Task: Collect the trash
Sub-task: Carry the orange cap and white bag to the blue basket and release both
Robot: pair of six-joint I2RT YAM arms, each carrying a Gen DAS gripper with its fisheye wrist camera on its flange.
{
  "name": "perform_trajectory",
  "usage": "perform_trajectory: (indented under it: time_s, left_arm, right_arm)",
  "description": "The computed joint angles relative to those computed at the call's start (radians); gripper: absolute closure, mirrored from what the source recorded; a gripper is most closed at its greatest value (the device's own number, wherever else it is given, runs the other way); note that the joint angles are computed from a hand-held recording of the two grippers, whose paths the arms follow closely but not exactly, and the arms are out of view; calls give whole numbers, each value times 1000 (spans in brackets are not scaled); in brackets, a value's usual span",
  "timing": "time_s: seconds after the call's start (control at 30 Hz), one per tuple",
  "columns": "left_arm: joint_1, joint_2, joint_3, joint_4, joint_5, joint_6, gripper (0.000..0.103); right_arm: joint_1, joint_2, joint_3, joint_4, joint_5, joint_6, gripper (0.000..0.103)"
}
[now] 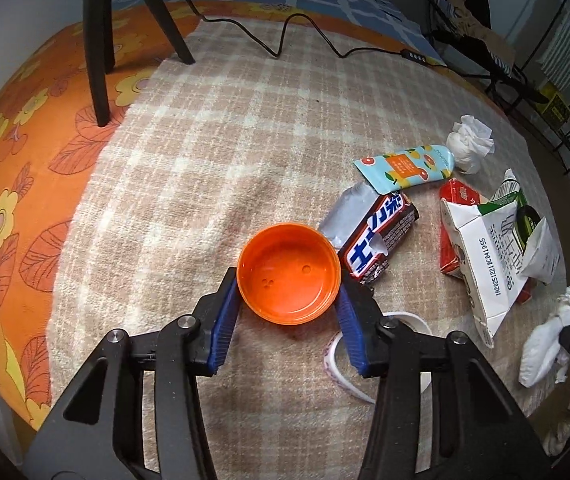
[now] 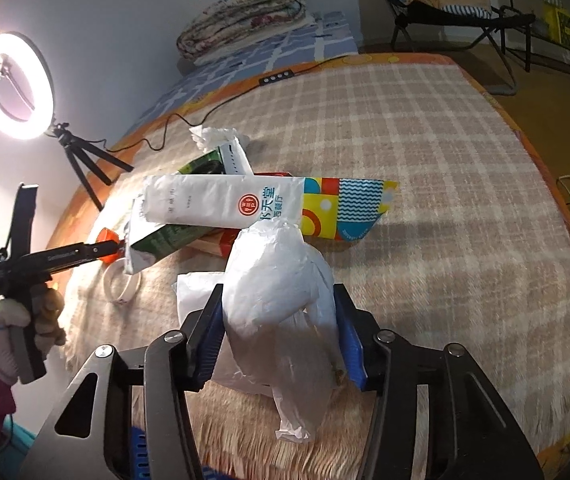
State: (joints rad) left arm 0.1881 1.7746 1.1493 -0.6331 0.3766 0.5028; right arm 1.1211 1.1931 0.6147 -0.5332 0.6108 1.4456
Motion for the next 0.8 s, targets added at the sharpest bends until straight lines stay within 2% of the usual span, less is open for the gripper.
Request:
perform_trajectory:
  time_s: [0.2, 0.4, 0.6, 0.8]
  left_arm:
    - [37, -47, -8, -22, 24, 37, 56]
    - [102, -143, -36, -87, 73, 120, 56]
    - [192, -271, -101, -230, 128, 277, 56]
    - [331, -427, -214, -411, 163, 532, 56]
  right_arm:
    - [80, 2, 73, -124, 65, 57, 54]
    - [174, 49, 176, -246, 124, 114, 54]
    - [274, 139, 286, -342, 159, 181, 54]
    - [402, 265, 409, -465, 173, 301, 54]
